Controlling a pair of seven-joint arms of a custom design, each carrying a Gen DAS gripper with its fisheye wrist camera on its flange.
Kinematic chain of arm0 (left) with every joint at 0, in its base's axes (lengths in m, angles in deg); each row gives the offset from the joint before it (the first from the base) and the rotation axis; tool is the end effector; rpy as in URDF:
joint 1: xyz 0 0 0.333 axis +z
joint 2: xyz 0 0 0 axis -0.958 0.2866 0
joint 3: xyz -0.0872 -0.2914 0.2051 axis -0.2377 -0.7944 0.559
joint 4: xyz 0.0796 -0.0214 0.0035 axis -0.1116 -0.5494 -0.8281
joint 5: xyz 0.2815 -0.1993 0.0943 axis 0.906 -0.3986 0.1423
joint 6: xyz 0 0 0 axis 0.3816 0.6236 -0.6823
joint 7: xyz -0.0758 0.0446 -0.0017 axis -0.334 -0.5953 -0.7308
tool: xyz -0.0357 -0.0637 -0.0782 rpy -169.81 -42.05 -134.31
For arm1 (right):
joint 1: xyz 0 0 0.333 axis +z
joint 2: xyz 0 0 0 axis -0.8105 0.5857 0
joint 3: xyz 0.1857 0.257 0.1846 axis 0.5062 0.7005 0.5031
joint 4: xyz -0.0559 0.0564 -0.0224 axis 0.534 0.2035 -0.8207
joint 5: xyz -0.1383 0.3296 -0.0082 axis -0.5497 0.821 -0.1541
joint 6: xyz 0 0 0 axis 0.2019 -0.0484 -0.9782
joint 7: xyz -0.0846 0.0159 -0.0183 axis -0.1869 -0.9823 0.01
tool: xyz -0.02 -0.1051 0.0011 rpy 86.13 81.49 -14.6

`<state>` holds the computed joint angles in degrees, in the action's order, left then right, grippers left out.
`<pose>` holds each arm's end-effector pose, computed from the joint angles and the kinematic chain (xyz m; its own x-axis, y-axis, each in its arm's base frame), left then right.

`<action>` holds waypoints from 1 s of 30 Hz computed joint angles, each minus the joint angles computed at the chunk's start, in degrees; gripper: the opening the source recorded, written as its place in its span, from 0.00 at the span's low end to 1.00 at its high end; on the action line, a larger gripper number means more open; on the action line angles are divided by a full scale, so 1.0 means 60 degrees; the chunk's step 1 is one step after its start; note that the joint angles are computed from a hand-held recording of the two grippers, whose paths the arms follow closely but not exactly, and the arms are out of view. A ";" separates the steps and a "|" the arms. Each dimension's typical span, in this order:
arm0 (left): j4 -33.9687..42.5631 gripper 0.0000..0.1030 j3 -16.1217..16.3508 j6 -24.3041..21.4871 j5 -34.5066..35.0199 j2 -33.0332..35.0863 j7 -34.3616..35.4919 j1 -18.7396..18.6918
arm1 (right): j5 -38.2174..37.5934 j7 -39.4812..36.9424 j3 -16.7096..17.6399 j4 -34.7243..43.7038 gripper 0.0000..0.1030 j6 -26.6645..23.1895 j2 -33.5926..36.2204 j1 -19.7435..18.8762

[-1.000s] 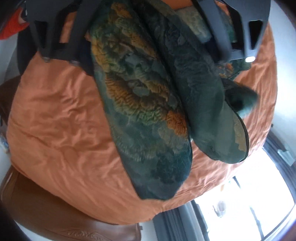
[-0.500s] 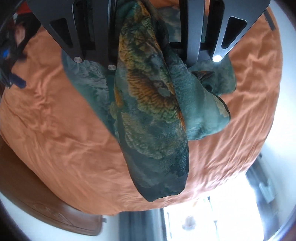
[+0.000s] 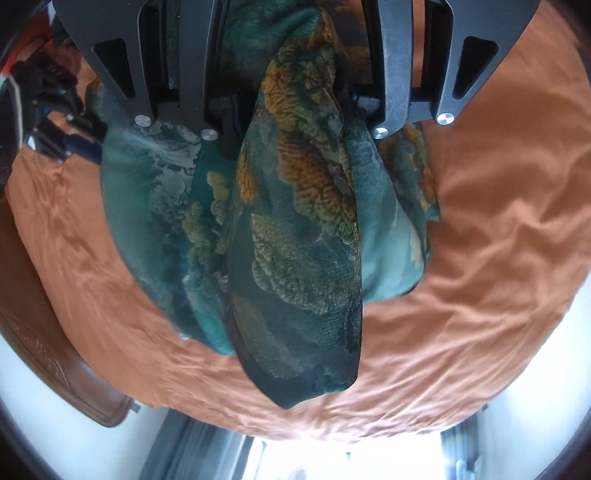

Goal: Fold large clothes

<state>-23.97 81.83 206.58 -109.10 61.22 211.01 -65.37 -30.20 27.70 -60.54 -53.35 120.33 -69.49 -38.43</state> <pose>0.5890 0.0134 0.5863 -0.4422 -0.8715 0.2119 -0.8238 0.3013 -0.4801 0.4396 0.2358 0.5834 0.1972 -0.9609 -0.1941 -0.7397 -0.0159 -0.6728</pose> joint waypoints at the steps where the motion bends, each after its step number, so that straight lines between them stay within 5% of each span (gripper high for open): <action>1: 0.0025 0.45 0.0036 -0.0103 -0.0189 0.0151 0.0011 0.0067 | 0.0242 -0.0088 -0.0067 0.0020 0.25 -0.0056 0.0155 0.0097; 9: -0.0137 0.50 -0.0064 -0.0241 -0.1577 0.0610 0.0531 0.0545 | 0.0705 -0.0395 -0.0453 0.0382 0.23 -0.0417 0.0861 0.0389; 14: 0.0320 0.62 0.0050 -0.0991 -0.1469 0.0359 0.0394 0.0743 | 0.2063 -0.1521 -0.0795 0.1539 0.30 -0.2141 0.0756 0.0577; 18: 0.0255 0.66 0.0219 -0.0876 -0.1770 0.0054 0.0835 0.0846 | 0.2418 -0.1762 -0.0965 0.2840 0.32 -0.2287 0.1019 0.0340; 22: 0.0204 0.66 0.0279 -0.0688 -0.1479 0.0194 0.0704 0.0794 | 0.2269 -0.1726 -0.1062 0.5163 0.31 -0.2659 0.2606 0.0258; 26: 0.0070 0.66 0.0321 -0.0775 -0.1493 0.0346 0.0663 0.0946 | 0.2439 -0.1237 -0.1308 0.7322 0.32 -0.4070 0.4481 0.0358; 30: 0.0082 0.65 0.0278 -0.0795 -0.1284 0.0590 0.0275 0.0981 | 0.1950 -0.0518 -0.1667 0.7861 0.30 -0.4883 0.5384 0.0743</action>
